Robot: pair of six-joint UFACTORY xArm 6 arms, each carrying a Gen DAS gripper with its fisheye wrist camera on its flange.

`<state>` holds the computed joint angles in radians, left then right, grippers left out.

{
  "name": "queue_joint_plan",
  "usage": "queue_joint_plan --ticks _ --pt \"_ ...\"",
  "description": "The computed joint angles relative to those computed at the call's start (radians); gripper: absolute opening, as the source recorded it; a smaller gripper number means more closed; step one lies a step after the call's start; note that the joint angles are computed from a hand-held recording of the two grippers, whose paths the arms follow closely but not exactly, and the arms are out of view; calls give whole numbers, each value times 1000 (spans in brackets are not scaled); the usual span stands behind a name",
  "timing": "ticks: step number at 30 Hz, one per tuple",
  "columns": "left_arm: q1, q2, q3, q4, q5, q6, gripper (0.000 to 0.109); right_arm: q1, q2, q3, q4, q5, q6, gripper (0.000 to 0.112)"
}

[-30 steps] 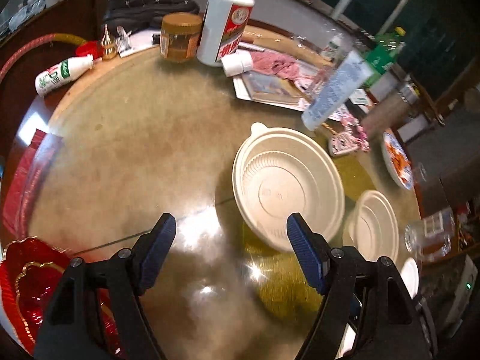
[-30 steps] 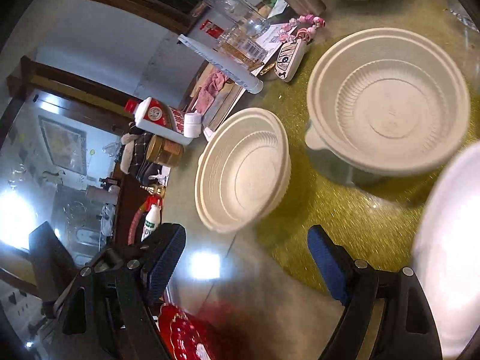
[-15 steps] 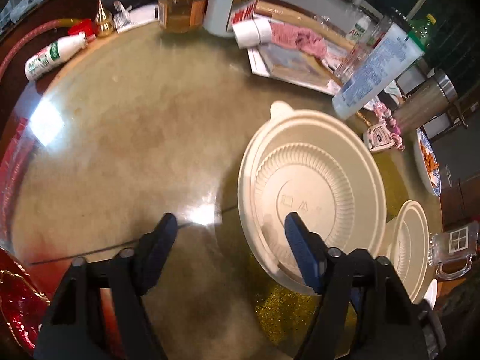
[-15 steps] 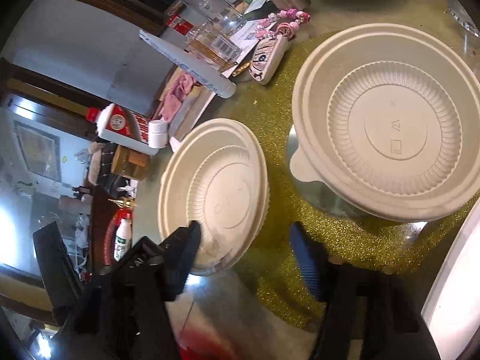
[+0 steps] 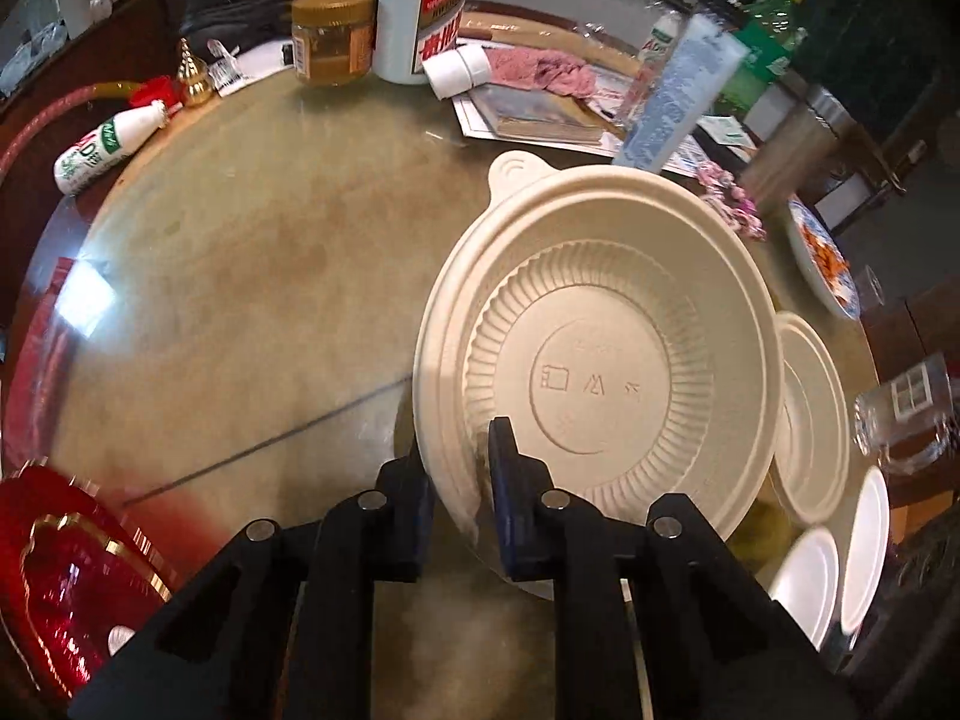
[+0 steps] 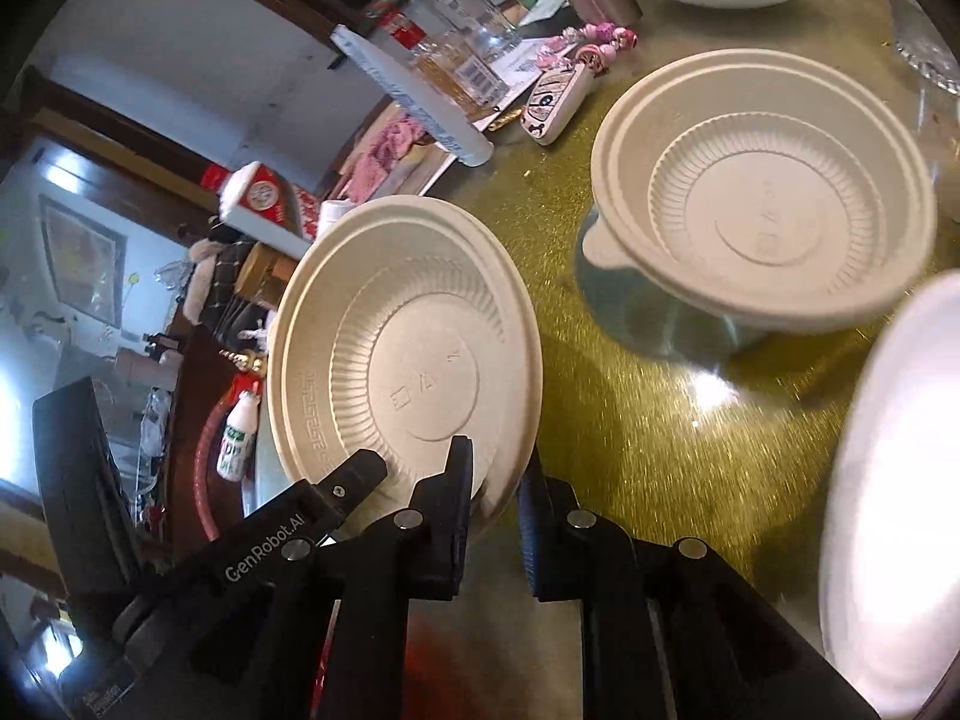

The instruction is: Organize plates and bowls

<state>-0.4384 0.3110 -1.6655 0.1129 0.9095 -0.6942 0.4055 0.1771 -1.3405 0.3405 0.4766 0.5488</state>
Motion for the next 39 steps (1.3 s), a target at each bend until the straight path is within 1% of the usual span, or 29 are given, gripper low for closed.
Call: queue_joint_plan --ticks 6,8,10,14,19,24,30,34,39 --pt "-43 -153 189 59 -84 -42 15 36 -173 191 -97 -63 54 15" --pt "-60 -209 263 76 -124 -59 15 47 -236 259 -149 -83 90 15" --pt "-79 -269 342 101 -163 -83 16 57 -289 314 -190 -94 121 15" --pt "-108 -351 452 119 -212 -110 16 79 -391 424 -283 -110 204 16" --pt "-140 -429 555 143 -250 -138 16 100 -483 521 -372 -116 296 16" --pt "-163 -489 626 161 -268 -155 16 121 -553 589 -447 -118 377 16" --pt "-182 -551 693 195 -283 -187 17 148 -603 625 -540 -101 470 16" --pt "-188 -596 735 201 -297 -195 17 164 -626 637 -592 -90 516 16" --pt "-192 -650 785 228 -310 -217 17 197 -642 635 -689 -58 592 16"
